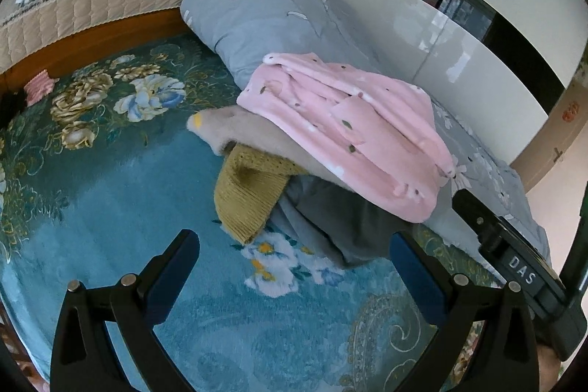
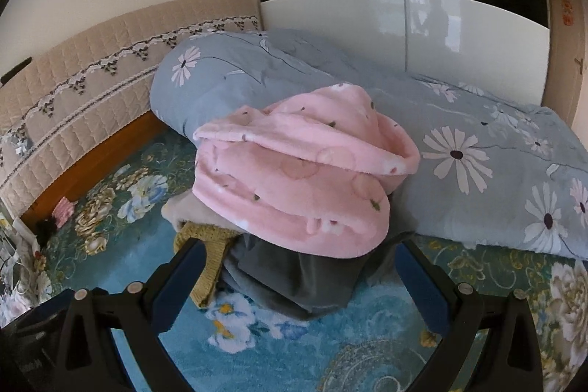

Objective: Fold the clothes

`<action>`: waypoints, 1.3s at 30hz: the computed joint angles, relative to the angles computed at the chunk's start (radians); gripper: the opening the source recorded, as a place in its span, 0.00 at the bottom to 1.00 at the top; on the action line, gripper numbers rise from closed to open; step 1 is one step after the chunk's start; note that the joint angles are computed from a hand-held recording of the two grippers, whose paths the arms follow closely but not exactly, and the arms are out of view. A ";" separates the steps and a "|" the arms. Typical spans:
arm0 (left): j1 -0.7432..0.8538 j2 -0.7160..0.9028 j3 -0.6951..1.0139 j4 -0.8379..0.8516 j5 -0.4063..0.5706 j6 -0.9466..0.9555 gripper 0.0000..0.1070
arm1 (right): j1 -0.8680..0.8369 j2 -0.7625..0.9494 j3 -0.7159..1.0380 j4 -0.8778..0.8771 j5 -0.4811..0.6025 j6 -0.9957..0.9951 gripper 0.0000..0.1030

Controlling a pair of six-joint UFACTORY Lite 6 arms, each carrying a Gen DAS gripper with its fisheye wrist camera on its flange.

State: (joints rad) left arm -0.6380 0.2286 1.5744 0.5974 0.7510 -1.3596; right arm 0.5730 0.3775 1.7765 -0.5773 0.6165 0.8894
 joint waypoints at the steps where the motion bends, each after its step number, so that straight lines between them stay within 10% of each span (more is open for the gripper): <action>1: 0.004 0.002 0.002 -0.001 -0.002 -0.002 0.96 | -0.002 0.007 0.010 0.009 0.005 -0.009 1.00; 39: 0.055 0.208 0.224 -0.193 0.011 0.239 0.96 | -0.053 0.143 0.146 0.236 0.089 -0.238 1.00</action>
State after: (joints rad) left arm -0.5833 0.4364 1.7987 0.4047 0.7621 -1.1204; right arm 0.5197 0.5206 1.9224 -0.3415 0.7057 0.6518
